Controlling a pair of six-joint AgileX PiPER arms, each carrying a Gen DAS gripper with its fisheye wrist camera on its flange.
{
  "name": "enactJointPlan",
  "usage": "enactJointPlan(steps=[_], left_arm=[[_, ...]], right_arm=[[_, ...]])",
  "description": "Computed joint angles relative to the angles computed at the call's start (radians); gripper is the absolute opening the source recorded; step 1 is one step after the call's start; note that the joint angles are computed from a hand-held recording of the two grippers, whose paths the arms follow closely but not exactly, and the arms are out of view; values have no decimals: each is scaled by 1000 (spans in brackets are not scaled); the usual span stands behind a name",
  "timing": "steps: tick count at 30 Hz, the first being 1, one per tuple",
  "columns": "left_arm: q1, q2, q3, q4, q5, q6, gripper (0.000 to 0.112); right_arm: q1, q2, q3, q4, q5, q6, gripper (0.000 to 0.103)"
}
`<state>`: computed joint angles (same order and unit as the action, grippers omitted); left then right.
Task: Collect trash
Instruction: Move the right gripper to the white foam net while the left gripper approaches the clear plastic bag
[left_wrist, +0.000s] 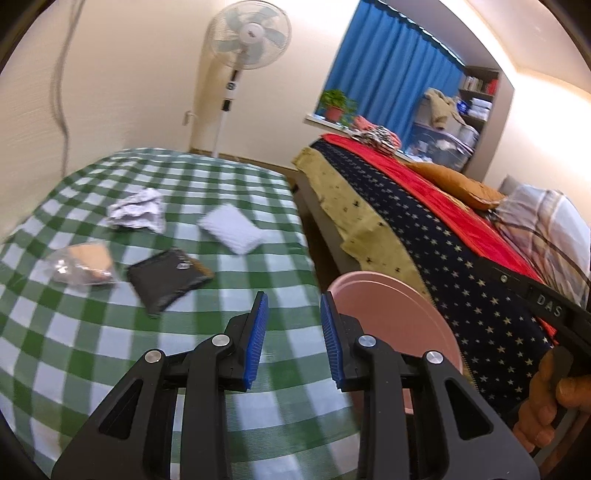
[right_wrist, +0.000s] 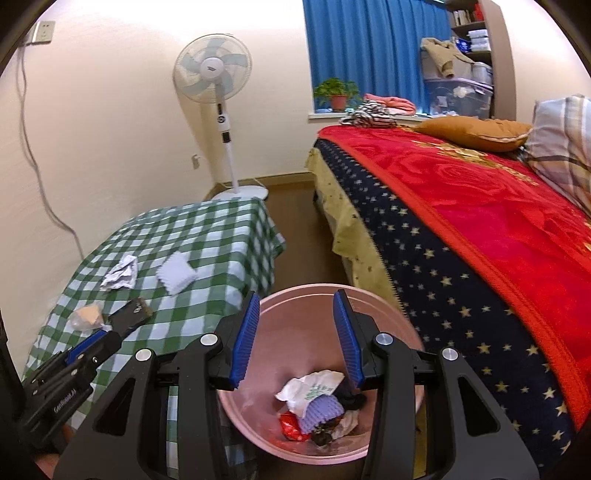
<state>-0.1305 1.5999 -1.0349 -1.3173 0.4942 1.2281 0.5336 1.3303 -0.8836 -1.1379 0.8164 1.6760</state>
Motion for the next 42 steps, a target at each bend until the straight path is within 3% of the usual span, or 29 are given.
enactJointPlan(steps=[7, 15, 24, 33, 38, 42], left_arm=[[70, 20, -13, 3, -24, -18, 29], [121, 48, -35, 9, -91, -37, 29], [159, 114, -98, 98, -159, -143, 29], [187, 185, -178, 285, -208, -356, 29], [196, 238, -245, 486, -222, -586, 49], [193, 285, -303, 635, -206, -741, 58]], right_arm=[[9, 98, -76, -31, -76, -16, 42], [-46, 260, -208, -49, -225, -33, 42], [-124, 450, -399, 39, -373, -142, 42], [-201, 640, -605, 305, -469, -399, 42], [-241, 745, -728, 571, -470, -652, 43], [-266, 798, -795, 716, -453, -783, 43]])
